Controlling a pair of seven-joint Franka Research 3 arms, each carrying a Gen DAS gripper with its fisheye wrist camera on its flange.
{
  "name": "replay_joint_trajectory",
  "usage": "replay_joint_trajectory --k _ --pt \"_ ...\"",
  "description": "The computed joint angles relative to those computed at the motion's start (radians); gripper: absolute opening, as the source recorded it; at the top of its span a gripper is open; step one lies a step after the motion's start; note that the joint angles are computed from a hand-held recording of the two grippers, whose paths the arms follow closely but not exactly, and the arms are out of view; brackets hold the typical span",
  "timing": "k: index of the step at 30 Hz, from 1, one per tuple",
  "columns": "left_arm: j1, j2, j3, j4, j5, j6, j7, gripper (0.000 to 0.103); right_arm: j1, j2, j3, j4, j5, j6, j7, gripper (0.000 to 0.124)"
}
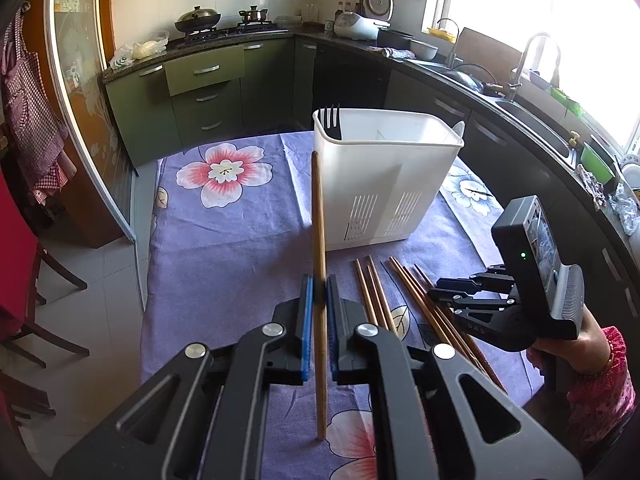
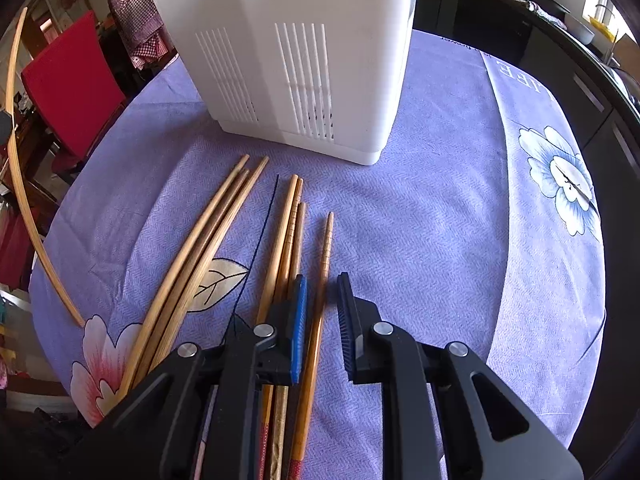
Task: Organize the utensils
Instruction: 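Grasp a wooden chopstick with the right tool while the left tool holds its chopstick upright, then drop both chopsticks into the white holder from the left and right tools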
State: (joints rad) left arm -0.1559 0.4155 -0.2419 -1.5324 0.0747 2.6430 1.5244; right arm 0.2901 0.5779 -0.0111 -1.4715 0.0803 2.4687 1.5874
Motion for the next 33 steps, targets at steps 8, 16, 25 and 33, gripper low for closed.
replay_joint_trajectory --k 8,16,25,33 --pt "0.006 -0.007 -0.005 -0.012 -0.007 0.009 0.008 0.007 0.018 -0.028 -0.009 -0.031 -0.035 0.017 0.023 0.006" --pt "0.009 -0.014 -0.006 -0.018 -0.011 0.011 0.019 0.007 -0.04 -0.233 0.048 -0.281 0.114 0.315 -0.052 0.006" --pt "0.015 -0.034 -0.007 -0.048 -0.016 0.033 0.027 0.007 -0.064 -0.441 0.089 -0.535 0.273 0.596 -0.162 0.006" --pt "0.032 -0.067 -0.025 -0.091 -0.058 0.07 0.076 0.007 -0.059 -0.533 0.119 -0.652 0.471 0.665 -0.317 0.006"
